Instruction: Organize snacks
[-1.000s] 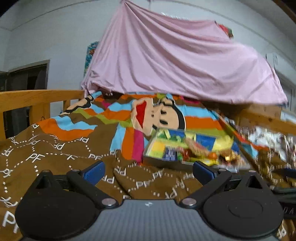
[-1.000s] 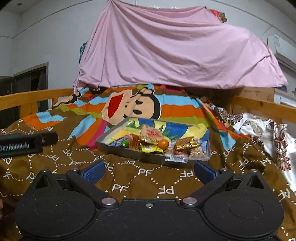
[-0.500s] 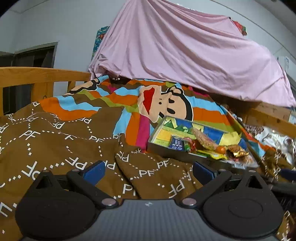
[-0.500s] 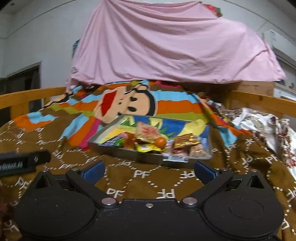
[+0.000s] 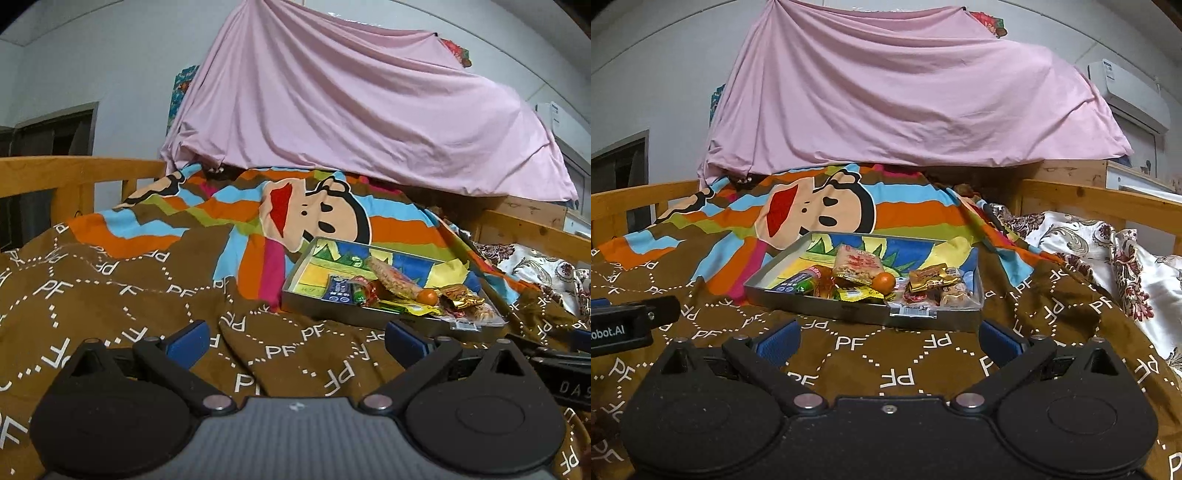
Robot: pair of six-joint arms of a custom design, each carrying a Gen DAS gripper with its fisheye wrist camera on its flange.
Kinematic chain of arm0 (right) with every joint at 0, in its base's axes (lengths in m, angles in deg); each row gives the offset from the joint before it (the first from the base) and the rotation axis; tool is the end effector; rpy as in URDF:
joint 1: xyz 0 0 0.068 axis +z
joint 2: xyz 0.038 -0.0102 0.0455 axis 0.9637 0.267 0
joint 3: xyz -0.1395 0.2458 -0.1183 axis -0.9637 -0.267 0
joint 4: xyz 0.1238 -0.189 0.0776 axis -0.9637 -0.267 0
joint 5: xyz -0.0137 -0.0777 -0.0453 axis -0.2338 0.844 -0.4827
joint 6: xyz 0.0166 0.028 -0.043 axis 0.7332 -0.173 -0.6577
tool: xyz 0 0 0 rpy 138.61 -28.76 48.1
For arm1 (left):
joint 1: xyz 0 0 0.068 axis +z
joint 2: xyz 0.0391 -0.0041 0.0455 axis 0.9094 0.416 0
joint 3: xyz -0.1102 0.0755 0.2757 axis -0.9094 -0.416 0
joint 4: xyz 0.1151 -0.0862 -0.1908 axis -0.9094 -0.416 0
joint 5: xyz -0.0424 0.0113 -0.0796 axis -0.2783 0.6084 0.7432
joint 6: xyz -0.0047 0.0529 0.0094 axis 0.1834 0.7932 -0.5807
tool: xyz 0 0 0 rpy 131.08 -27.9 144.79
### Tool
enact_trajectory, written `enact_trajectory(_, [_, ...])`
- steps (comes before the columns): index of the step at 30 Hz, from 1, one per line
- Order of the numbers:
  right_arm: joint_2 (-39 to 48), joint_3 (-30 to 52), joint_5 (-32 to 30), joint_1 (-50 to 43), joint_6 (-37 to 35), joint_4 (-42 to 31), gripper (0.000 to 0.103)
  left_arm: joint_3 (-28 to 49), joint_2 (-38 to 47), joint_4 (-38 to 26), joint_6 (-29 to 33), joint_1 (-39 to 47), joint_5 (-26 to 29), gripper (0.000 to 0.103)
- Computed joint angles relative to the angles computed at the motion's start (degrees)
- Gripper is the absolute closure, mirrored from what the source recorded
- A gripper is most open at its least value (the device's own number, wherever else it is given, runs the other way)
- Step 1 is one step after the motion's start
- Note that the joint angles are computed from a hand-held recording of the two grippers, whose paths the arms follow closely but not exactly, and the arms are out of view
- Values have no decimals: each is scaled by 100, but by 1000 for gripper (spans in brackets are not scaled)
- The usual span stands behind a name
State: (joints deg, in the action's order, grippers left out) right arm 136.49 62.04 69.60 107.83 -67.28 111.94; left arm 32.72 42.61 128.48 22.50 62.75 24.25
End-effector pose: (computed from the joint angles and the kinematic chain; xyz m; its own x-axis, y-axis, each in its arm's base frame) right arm 0.3154 0.1871 0.1592 -0.3534 -0.0084 -0.9354 -0.0471 0.9988 0.0088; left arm 0.3171 -0.0113 0.1479 -0.3221 -0.1292 -0.9379 -0.0921 0.9902 -0.1048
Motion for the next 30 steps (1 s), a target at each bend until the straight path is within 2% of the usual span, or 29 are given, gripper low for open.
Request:
enact_trajectory(7, [1,-14,229,36,77,30,1,-9,49,45,165,-116,-124,0])
enact_trajectory(30, [8,47,220,25,132,-81,1,-27,30,-28,146,-47,-56,0])
